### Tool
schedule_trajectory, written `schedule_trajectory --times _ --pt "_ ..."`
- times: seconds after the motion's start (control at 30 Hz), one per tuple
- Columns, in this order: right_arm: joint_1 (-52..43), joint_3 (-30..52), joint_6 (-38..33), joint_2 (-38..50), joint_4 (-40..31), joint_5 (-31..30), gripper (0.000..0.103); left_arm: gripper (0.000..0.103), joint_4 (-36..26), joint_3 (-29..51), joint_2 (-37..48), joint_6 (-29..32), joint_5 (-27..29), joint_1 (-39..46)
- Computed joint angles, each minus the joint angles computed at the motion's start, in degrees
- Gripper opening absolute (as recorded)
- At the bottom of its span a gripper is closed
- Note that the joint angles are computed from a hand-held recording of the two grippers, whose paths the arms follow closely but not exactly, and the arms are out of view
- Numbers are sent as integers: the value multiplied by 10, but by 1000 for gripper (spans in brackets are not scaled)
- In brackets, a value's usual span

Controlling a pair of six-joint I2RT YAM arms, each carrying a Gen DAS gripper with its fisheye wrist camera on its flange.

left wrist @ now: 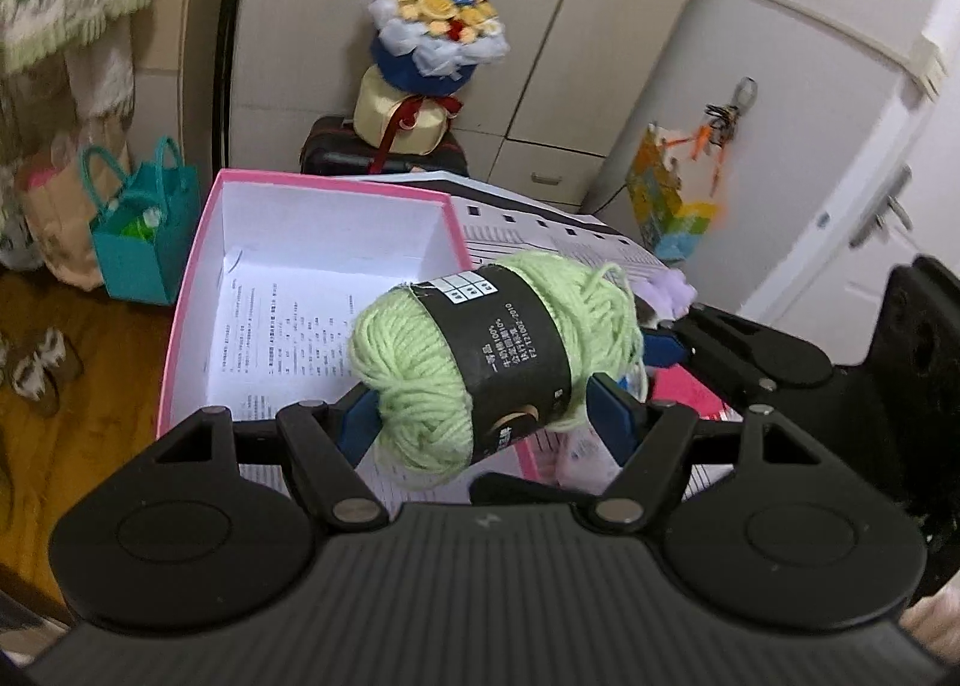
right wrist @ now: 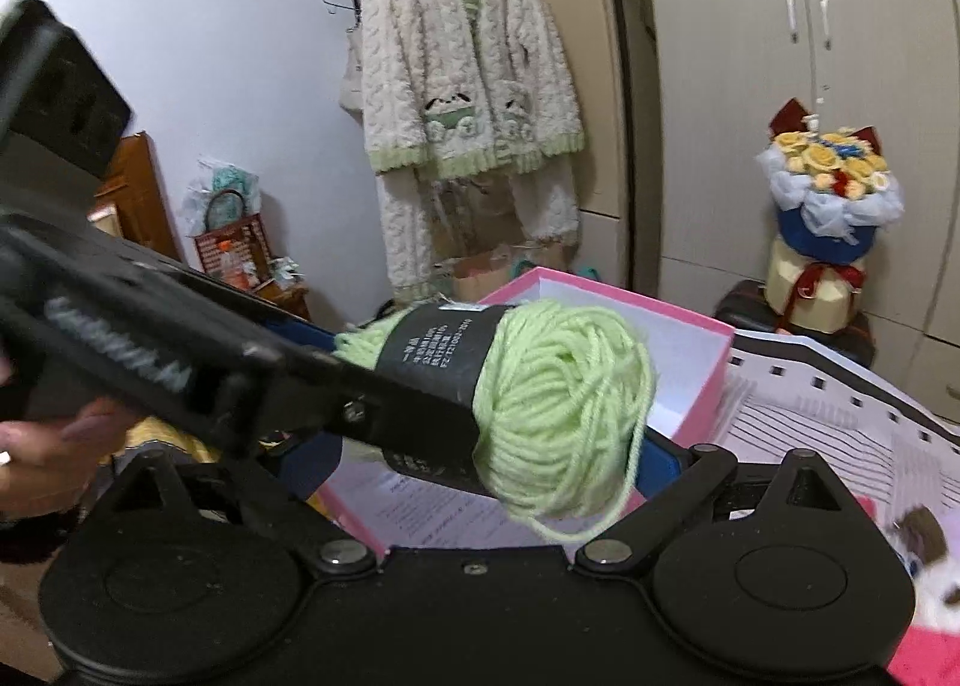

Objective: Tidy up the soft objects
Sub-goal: 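Lift the green yarn with the left gripper and carry it over the pink box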

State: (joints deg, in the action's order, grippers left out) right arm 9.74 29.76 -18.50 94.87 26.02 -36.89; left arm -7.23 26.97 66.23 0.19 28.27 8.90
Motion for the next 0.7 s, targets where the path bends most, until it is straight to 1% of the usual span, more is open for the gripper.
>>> schedule_trajectory --times 0.03,0.1,0.13,0.17,0.2,0.23,0.27,0.33,0.37,0.43,0.5,0.6,0.7 --pt "1 19 -3 22 0 3 92 71 20 11 36 -5 6 8" --pt "6 59 -11 61 -17 5 90 71 65 26 94 -13 11 15" --pt "8 85 -16 81 -30 6 87 71 86 34 118 -13 9 19" --pt "11 105 -18 96 -40 9 81 71 110 39 140 -19 2 21" --pt "15 131 -27 115 -56 15 78 73 135 47 166 -26 -8 21" --pt "18 156 -41 129 -77 20 73 73 146 57 186 -29 -12 24" --pt "22 177 -54 144 -88 27 64 73 156 71 209 -34 -15 26" --pt "27 215 -68 176 -97 43 52 73 177 94 249 -44 -22 30" --pt "26 242 -69 193 -118 40 51 73 188 106 268 -44 -19 33" --pt "32 289 -60 222 -150 57 46 73 189 135 304 -44 -10 37" --pt "43 310 -66 240 -151 86 46 73 187 167 339 -45 -11 34" --pt "60 337 -61 264 -154 132 46 73 173 220 396 -56 -39 18" --pt "81 358 -60 285 -153 192 47 73 165 257 442 -68 -50 12"
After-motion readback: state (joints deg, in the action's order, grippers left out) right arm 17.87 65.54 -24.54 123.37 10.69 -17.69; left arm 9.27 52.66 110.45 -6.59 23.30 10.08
